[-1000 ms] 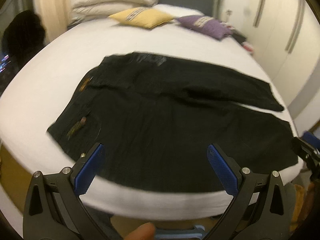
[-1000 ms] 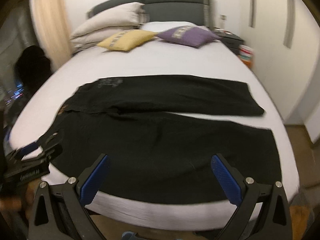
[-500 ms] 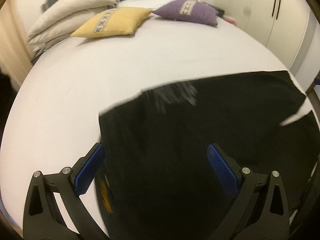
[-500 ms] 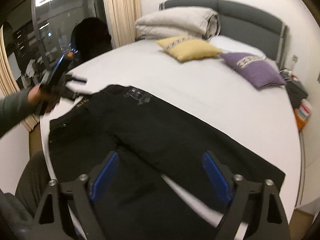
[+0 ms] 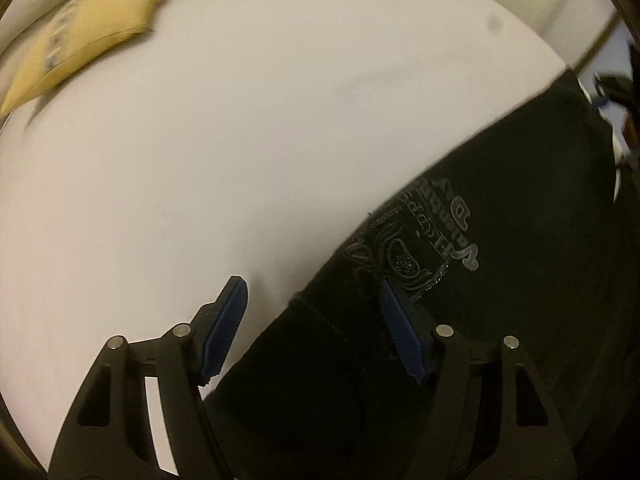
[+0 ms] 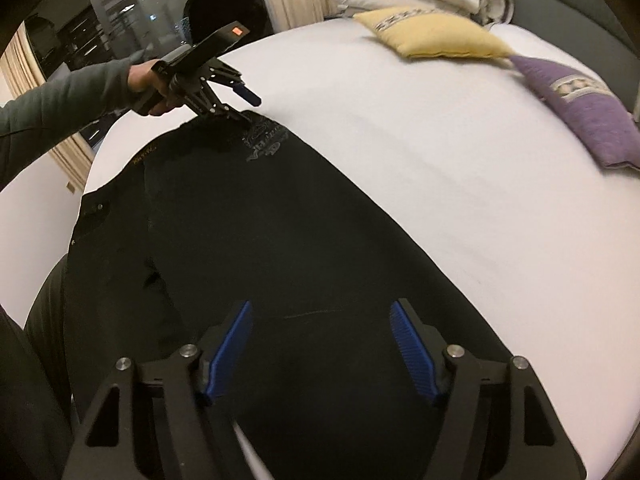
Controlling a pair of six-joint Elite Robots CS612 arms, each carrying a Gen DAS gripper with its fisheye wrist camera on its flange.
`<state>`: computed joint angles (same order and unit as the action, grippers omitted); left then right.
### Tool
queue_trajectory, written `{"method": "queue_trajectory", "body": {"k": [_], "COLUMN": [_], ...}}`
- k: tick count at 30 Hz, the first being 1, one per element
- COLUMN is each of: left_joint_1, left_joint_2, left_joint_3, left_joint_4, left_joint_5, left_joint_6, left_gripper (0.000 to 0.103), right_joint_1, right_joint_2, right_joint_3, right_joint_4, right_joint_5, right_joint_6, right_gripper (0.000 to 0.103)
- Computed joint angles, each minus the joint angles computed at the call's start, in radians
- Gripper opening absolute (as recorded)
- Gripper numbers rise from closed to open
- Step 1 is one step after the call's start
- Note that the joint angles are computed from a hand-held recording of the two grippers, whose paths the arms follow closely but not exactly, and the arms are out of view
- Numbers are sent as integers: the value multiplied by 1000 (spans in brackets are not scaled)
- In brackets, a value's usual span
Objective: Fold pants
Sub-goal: 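Grasp the jeans waistband with the left tool while the right tool grasps its other corner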
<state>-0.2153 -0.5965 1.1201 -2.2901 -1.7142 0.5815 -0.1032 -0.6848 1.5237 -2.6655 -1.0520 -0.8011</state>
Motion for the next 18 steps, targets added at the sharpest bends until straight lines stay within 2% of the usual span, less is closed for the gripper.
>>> {"method": "queue_trajectory", "body": {"k": [1,3,4,9,10,11,15,18], "left_joint_1": [-3,-2,3,3,2,-1,-8,-14], "left_joint_2": [8,22,21,29,26,21,-13,-49], "left_joint_3": [-10,-29,-29,-44,-38,-23,63,161], "left_joint_4": [11,35,61,92,84,58,-67,-225], "left_joint_5": [-1,-10,-38,-62,-67,-60,-52,-41], "left_joint_6": [7,8,14,26,30,34,33,46], "left_gripper": [67,59,48,29,21,12,9,8], "right_joint_1": [-1,0,2,5,5,7,9,16], "right_joint_2": [8,24,24,30,32,33,43,58], "right_joint_3": [-13,-34,-34,-45,-50,-56,-77,-109], "right_joint_4": [13,27,27,49,51,49,13,7], "right_joint_5": [-1,0,5,-6,-12,-18,-32,-44], "right_joint_6": [-6,-8,-3,-17,-17,-13,3,3], "right_gripper": [73,73,73,73,73,73,73,73]}}
